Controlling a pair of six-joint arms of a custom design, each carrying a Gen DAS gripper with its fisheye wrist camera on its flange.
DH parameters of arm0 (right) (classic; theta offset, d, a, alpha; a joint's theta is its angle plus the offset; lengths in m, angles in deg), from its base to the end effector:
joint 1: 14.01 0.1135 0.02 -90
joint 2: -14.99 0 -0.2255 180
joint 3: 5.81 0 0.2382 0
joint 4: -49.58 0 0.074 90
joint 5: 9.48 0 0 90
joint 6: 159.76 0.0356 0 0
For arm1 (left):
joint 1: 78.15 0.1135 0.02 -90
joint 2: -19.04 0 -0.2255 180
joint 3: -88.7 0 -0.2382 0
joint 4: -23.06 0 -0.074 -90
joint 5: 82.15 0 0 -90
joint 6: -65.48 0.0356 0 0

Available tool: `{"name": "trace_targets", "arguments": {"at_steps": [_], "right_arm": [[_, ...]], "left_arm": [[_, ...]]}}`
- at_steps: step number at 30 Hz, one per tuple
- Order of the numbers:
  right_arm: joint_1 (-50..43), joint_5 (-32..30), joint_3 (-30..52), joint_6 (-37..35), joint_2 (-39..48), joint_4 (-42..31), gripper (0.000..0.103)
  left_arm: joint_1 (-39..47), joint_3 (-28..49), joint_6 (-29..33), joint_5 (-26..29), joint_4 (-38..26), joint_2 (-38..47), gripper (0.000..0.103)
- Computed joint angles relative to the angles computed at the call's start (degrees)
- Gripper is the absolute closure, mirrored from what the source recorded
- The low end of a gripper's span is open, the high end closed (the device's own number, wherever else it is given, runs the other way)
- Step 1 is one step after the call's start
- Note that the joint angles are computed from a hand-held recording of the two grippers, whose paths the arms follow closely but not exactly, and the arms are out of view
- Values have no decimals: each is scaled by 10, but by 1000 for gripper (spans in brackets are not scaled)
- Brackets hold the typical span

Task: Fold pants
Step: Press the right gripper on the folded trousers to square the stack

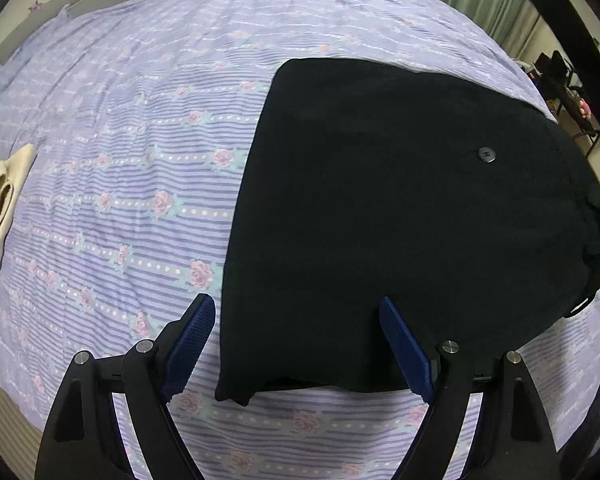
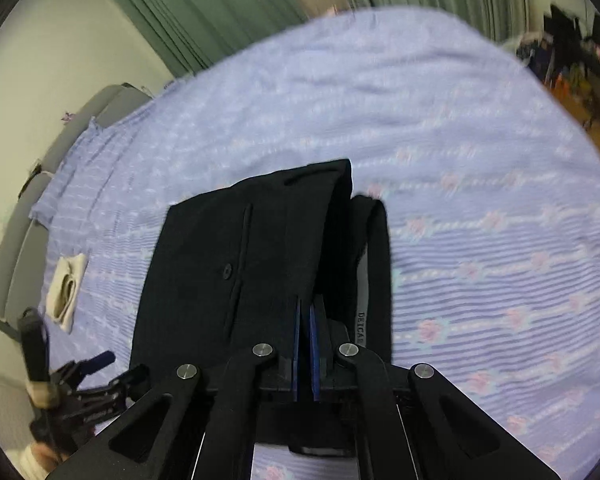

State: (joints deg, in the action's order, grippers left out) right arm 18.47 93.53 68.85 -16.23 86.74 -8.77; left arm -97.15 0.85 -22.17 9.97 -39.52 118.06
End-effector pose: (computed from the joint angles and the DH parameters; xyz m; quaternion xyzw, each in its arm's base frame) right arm 0.2143 0.1269 0.2502 0.2064 0.9266 0.1222 0.2896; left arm 0.3119 -0.1088 0.2051 0.1855 0.9662 -0.0438 0.1738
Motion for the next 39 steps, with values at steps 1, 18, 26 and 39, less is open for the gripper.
{"name": "trace_targets", "arguments": {"at_steps": [1,18,26,39], "right_arm": [[9,12,0,4,-3,-12,98],[-11,53,-29,60,84,-126,51],[142,148,7,244,-13,-278,29],[279,161,-186,455,-118,-35,25]], "left_arm": [[-5,-1,-2,0,-1,0,18],[-13,-50,7,-15,-15,-46,17],[8,-125,52,-24,-34,-208,14],[19,-169,67,-45,-69,-308,9]]}}
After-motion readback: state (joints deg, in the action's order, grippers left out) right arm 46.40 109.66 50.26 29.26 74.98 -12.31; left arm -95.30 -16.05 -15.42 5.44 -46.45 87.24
